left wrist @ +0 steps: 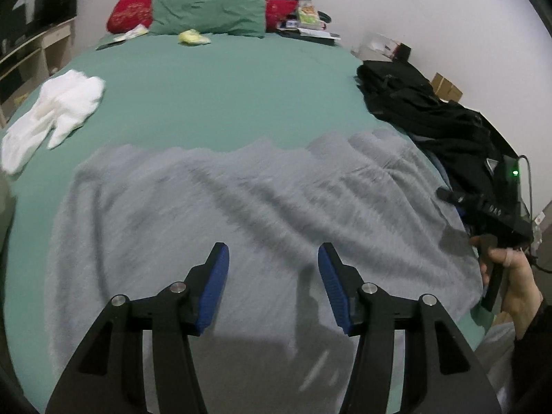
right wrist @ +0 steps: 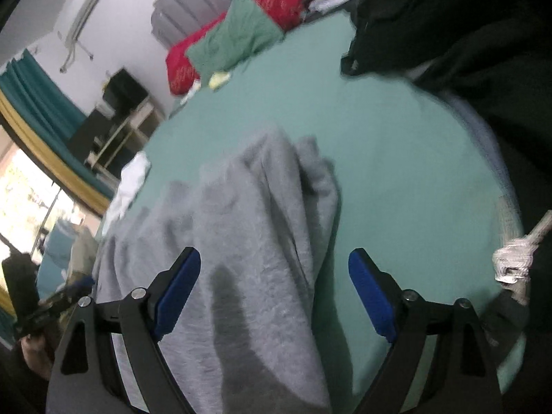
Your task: Fold large clothes
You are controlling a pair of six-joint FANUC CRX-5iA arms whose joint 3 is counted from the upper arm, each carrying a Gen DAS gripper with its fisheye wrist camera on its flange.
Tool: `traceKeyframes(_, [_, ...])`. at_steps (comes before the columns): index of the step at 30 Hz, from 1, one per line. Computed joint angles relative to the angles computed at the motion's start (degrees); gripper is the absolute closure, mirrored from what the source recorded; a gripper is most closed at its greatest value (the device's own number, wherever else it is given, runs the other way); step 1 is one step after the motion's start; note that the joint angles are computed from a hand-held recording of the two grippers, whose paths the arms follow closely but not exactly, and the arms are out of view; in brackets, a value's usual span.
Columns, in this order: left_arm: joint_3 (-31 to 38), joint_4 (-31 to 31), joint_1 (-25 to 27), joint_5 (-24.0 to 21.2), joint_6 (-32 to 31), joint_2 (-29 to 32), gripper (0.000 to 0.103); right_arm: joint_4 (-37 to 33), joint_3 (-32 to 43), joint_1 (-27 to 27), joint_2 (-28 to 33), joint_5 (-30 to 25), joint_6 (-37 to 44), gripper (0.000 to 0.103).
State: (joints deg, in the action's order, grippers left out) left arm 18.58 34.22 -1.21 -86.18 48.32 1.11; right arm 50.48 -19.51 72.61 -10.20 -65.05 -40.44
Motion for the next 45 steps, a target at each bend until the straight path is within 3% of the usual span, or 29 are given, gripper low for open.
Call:
traceKeyframes(2, [0.79,-1.32,-1.68,0.08,1.08,1.09,0.046,-2.81,-1.7,-2.52,-0.77,7.24,0.94,0.013])
traceKeyframes(3, [1.26,-2.19,-2.58,-0.05,2.14,1.82,0.046,-0.52,-2.76,-2.56,-0.95,7.64,-0.13,0.011])
traceKeyframes(6, [3.36,-6.77,-5.25,-1.26,6.94,4.45,0.046,6.31,-7.87,-5.07,-2.92,16.69,-6.9,0.011])
traceKeyframes(9, [0.61,-8.9,-6.68,2.71,6.93,2.97,0.046,10.75,-9.45,-6.91,-2.64,22.75,-10.34,0.012])
traceKeyframes(11, [0.52,-10.72,-7.57,3.49,8.24,2.4,0.046,9.67,-7.45,-7.35,-0.75,24.81,-7.22,0.016])
traceKeyframes(12, [0.76,-11.74,-8.08,3.68,9.4,2.25,0.046,7.64,-5.89,-6.93,0.26,24.19,-4.51,0.035])
traceKeyframes(13, [1.07,-12.92,-8.71,3.87,9.99,2.16,0.046,5.32,-4.21,-6.08,1.38,22.36,-2.83,0.066])
traceKeyframes(17, [2.13,-17.43,-11.6,4.91,10.77,1.95,0.046,12.06,-8.08,-8.2,0.15,27.65,-11.9,0.07])
traceKeyframes(23, [4.81,-19.27,-12.42,3.03,11.46,3.39,0.046,11.55,-3.32,-6.88,0.99,23.99,-6.68,0.071])
traceKeyframes(26, [11.28,-20.46,-12.98,-2.77,10.79,7.11,0.046,7.0,2.4,-5.33,2.69,18.77,0.28,0.071])
traceKeyframes(30, [17.24,-15.24,-9.45,-10.04,9.14,10.64,0.046,0.15,13.73,-3.34,7.84,9.77,13.25,0.071])
traceKeyframes(33, [16.95,-11.44,-5.98,-9.53,6.32,9.44,0.046,-3.31,20.77,-2.33,11.61,3.09,20.29,0.071])
traceKeyframes(39, [11.42,-2.4,4.17,-3.84,-4.63,5.96,0.046,-3.59,29.06,-1.16,17.33,-4.08,18.74,0.071])
traceKeyframes(45, [11.56,2.11,10.97,-4.93,-8.45,9.9,0.046,-5.84,42.93,-1.09,26.23,-12.19,19.74,0.071])
